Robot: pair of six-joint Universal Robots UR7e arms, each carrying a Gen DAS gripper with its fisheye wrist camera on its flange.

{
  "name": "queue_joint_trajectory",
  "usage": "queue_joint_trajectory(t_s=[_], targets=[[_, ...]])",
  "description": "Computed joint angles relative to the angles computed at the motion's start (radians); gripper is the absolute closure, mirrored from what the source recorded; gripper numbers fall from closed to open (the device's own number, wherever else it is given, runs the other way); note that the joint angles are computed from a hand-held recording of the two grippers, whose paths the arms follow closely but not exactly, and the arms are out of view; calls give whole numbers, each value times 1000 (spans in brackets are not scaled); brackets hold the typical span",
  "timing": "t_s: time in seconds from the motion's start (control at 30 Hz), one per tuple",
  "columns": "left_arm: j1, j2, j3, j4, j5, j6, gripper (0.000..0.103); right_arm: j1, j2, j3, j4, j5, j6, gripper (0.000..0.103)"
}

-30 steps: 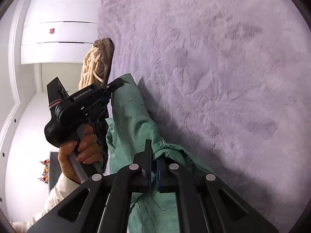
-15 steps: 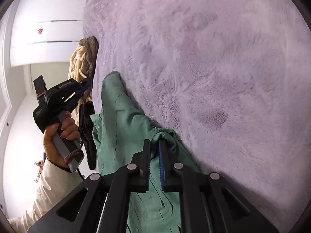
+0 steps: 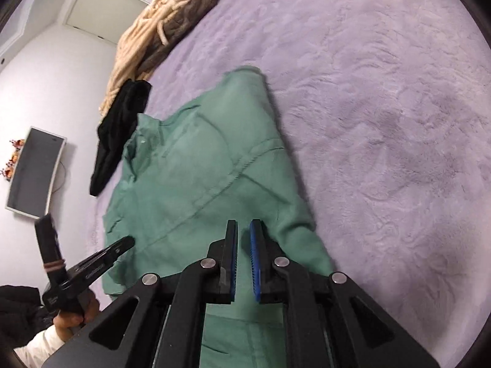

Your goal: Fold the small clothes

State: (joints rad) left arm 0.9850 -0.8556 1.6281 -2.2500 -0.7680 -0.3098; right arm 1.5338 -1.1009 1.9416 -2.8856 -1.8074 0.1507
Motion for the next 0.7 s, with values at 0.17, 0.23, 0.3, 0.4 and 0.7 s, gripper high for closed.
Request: queue_joint_trajectory(t_s=[0.17,0.23,0.3,0.4,0.7], targets=[[54,-120,142,-129,-74,-15,91,-23,-52,32,29,-22,14,101],[49,-143,145,-68,-43,-73,90,0,-67,27,67,-67,29,96],[40,-169,158,-33,-11,-110,90,29,-87,30,98,-94,34,94],[25,-207,188,-39,0,-118,90,75,-62,-9,147,-109,42,75],[6,-270,227,140,27,-245,90,125,-50,-8,238,-121,82,50]])
